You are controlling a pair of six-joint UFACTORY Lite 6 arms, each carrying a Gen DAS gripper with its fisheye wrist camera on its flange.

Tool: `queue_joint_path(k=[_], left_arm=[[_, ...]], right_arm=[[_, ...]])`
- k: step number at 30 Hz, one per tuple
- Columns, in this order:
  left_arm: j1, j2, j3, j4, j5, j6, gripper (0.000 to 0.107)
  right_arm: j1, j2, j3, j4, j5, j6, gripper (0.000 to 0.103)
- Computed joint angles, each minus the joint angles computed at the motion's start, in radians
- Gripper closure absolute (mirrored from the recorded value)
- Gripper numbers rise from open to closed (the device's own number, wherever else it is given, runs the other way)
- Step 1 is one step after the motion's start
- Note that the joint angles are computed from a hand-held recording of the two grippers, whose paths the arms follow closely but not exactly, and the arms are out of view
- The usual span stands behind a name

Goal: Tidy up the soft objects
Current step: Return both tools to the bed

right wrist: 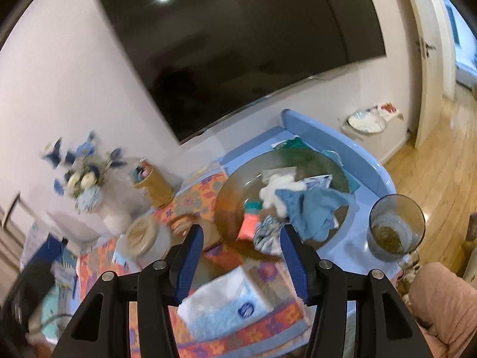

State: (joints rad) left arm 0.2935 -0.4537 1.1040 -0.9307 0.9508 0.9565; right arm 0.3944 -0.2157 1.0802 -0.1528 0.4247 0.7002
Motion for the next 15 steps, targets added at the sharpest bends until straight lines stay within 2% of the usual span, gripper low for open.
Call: queue_joint_path(k=[4,8,11,15], left_arm=[[0.314,0.075,0.009,-0.08,0.163,0.187,0.04],[0.569,0.258,0.115,-0.097,0.2,0.329,0.04],[0.643,0.398,0.228,-0.06,0.144,0.359,0.04],[0.671,0.549,0.353,-0.007,0.017,0.389,0.04]], right_arm=[[0.228,-0.037,-0.03,-0.279,0.032,0.269,0.051],[0.471,0.082,0.125,-0.524,0.165,0.444,0.051],[0.594,0.25,0.322,-0.605,0.234,0.485,0.051],[0.653,0.554,0.668,-0.492,0.224,0.314,0.051]])
